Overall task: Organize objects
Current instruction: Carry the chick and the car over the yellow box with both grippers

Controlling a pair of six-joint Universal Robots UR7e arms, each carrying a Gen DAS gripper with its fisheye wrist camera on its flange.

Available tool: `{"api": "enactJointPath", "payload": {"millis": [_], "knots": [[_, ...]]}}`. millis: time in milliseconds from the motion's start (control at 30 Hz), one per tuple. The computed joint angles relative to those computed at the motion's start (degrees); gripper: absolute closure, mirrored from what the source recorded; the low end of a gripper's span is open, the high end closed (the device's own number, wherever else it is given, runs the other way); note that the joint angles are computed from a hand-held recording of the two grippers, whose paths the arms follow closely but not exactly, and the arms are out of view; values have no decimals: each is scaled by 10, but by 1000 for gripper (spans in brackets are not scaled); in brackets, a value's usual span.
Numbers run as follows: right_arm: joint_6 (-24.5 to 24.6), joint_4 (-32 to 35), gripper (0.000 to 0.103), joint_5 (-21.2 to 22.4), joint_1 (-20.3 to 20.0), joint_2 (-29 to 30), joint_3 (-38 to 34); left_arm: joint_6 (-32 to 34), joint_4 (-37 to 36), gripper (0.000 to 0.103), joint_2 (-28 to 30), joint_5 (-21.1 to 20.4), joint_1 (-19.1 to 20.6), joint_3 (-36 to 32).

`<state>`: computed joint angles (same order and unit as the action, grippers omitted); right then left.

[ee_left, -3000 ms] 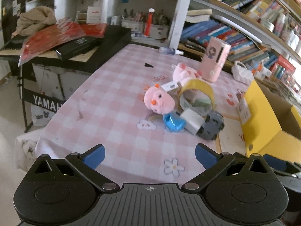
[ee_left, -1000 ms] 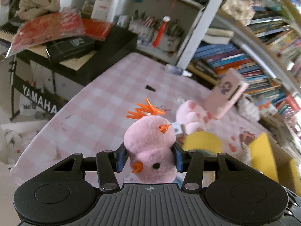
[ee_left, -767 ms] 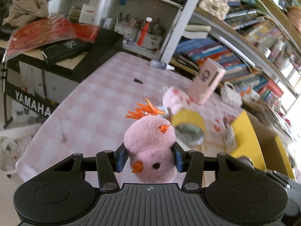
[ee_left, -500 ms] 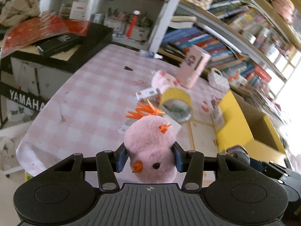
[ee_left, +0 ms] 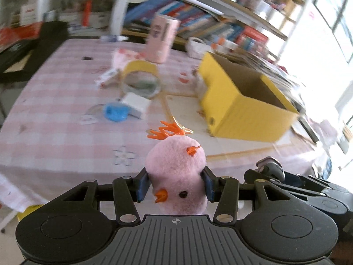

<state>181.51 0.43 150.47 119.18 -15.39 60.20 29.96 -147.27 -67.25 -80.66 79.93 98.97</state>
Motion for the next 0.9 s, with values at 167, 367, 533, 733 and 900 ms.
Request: {"api": "enactJointPath", "payload": {"millis": [167, 367, 533, 733, 900], "knots": [[66, 0, 50, 35, 3, -13, 34, 22, 6, 56, -1, -4, -10, 10], [91, -32, 50, 64, 3, -35, 74, 37, 12, 56, 10, -10, -21, 7], [106, -31, 50, 78, -2, -50, 92, 44, 19, 56, 24, -18, -31, 4], [103, -45, 50, 82, -14, -74, 117, 53, 14, 56, 38, -26, -44, 1], [76, -55, 50, 73, -24, -89, 125, 48, 2, 56, 54, -25, -55, -5]]}}
